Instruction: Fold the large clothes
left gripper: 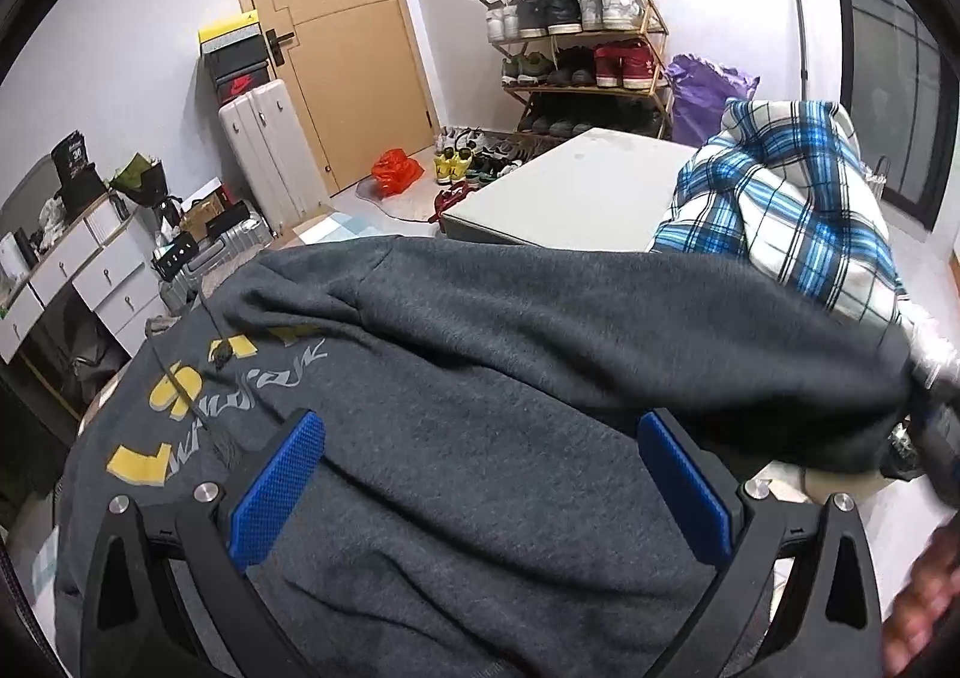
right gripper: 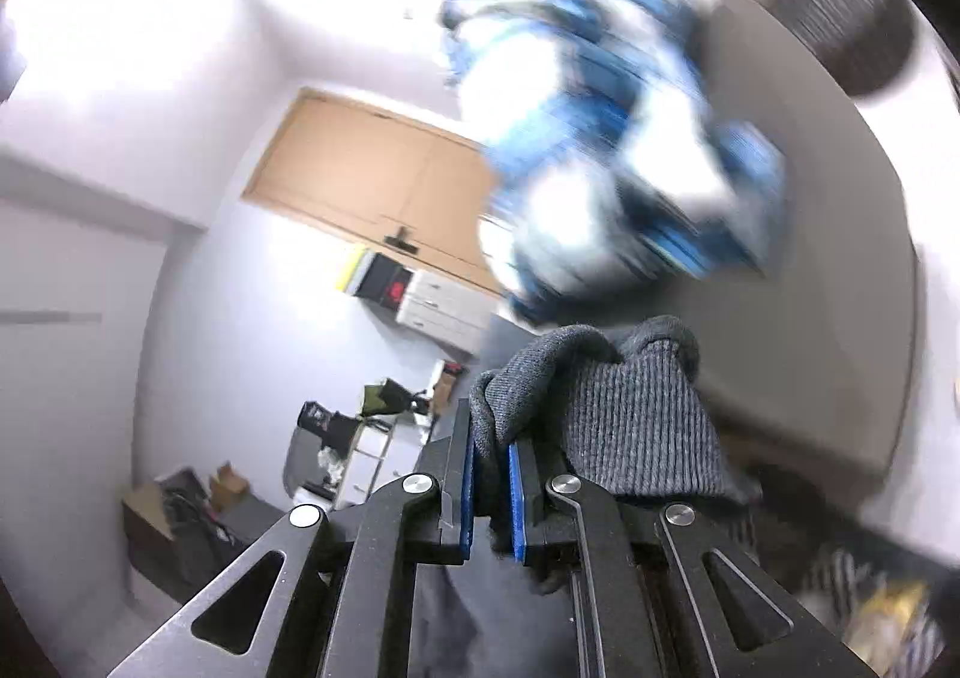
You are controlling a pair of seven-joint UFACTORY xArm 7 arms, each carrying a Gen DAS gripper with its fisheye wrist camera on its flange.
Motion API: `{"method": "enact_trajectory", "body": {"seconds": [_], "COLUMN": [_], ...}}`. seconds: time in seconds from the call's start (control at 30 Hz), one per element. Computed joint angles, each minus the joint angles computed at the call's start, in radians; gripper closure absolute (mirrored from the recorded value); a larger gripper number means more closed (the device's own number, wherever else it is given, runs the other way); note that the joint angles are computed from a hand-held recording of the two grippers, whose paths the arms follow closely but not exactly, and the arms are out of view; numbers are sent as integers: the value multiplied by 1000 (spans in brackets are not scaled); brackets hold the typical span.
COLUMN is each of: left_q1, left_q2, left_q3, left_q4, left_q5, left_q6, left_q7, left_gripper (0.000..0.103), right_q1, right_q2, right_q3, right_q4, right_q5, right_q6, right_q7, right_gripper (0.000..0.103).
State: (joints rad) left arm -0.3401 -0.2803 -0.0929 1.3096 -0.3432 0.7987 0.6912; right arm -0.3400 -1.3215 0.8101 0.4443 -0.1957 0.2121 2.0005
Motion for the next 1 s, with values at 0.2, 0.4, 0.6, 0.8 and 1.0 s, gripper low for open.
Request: {"method": "enact_trajectory", "body": {"seconds": [0.2, 0.4, 0.6, 0.8, 1.0], "left_q1": [9, 18, 21, -20, 30], "left_q2": [41, 158, 306, 361, 480], "left_q3": [-15, -50, -71, -56, -108], "left_q4": [26, 120, 287, 281, 353], "left_q5": [23, 106, 145, 363, 275], "left_q6": [-36, -85, -43, -198, -270], "left_q7": [-4, -70, -214, -260, -16], "left_gripper": [1, 1, 1, 1, 1], "right_q1": [-76, -150, -134, -79, 62], "right_q2": [204, 487, 690, 880, 943], "right_q3": [-132, -146, -183, -225, -351], "right_q4": [168, 453, 716, 896, 900], "right_q5": [-79, -102, -139, -195, -227], "right_q6": [-98, -104, -12, 25, -9], "right_q7": [-264, -509, -708, -759, -818], "right_gripper": [94, 95, 95, 95, 95]}}
